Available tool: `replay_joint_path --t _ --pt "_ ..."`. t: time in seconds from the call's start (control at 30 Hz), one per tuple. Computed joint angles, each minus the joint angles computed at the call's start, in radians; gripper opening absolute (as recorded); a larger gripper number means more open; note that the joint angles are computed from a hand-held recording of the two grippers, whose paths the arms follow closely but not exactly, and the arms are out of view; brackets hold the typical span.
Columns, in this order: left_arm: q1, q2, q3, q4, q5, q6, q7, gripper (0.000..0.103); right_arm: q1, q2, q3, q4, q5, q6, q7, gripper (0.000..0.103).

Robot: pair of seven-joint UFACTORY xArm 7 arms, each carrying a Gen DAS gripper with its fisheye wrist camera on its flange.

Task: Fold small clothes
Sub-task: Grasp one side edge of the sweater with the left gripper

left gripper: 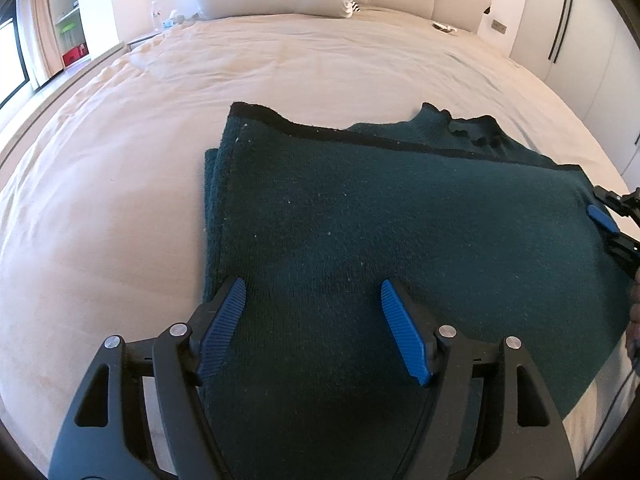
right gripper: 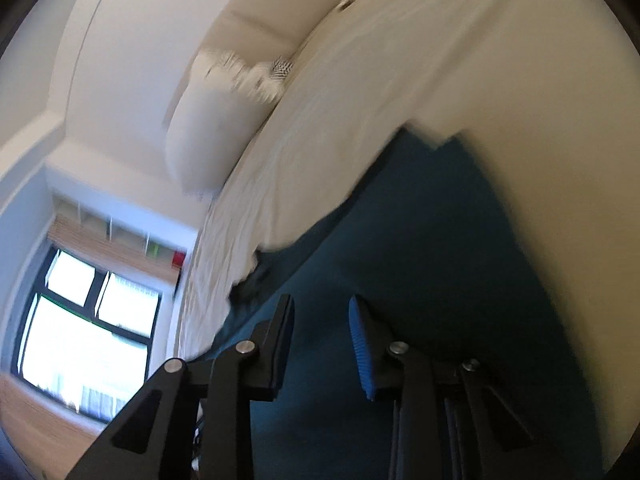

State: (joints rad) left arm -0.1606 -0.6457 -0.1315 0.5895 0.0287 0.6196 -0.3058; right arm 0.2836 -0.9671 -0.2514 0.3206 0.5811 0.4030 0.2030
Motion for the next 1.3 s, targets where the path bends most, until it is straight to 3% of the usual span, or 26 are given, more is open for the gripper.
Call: replay_joint_path --t 0.07,0.17,0.3,0.43,0.5,0.57,0.63,0.87,0.9,1.07,1.3 --pt "-0.003 -0.009 0.003 -0.007 -0.003 -0.002 0.002 0.070 -0.093 -0.045 0.033 -0.014 -0.038 0.039 0.047 0.027" --pt "-0.011 -0.023 0.013 -0.018 -0.013 -0.003 0.011 0.070 -0.207 -0.109 0.086 -0.025 -0.107 0.105 0.129 0.037" --pt "-0.031 -0.078 0.045 -0.060 -0.050 -0.019 0.040 0.070 -0.220 -0.197 0.123 -0.020 -0.155 0.159 0.182 0.049" --pt "-0.050 -0.181 0.102 -0.114 -0.120 0.002 0.063 0.070 -0.128 -0.212 0.146 -0.001 -0.160 0.151 0.189 0.053" --pt "0.024 -0.247 0.071 -0.129 -0.096 0.073 0.008 0.074 -0.065 -0.182 0.167 0.025 -0.160 0.136 0.183 0.054" --pt "0.033 -0.341 0.126 -0.170 -0.132 0.092 0.004 0.074 -0.002 -0.146 0.176 0.053 -0.159 0.123 0.166 0.059" --pt "0.057 -0.407 0.154 -0.190 -0.160 0.122 -0.014 0.077 0.081 -0.097 0.182 0.084 -0.147 0.111 0.136 0.070" --pt "-0.021 -0.413 0.334 -0.188 -0.371 0.186 0.075 0.087 0.340 0.067 0.136 0.151 -0.011 0.050 0.017 0.070" --pt "-0.034 -0.404 0.352 -0.183 -0.402 0.194 0.097 0.091 0.349 0.075 0.135 0.155 0.003 0.055 0.007 0.070" --pt "-0.078 -0.347 0.429 -0.153 -0.564 0.261 0.179 0.092 0.395 0.130 0.130 0.186 0.089 0.081 -0.061 0.070" --pt "-0.070 -0.253 0.449 -0.096 -0.688 0.383 0.269 0.090 0.439 0.198 0.122 0.223 0.241 0.077 -0.150 0.070"
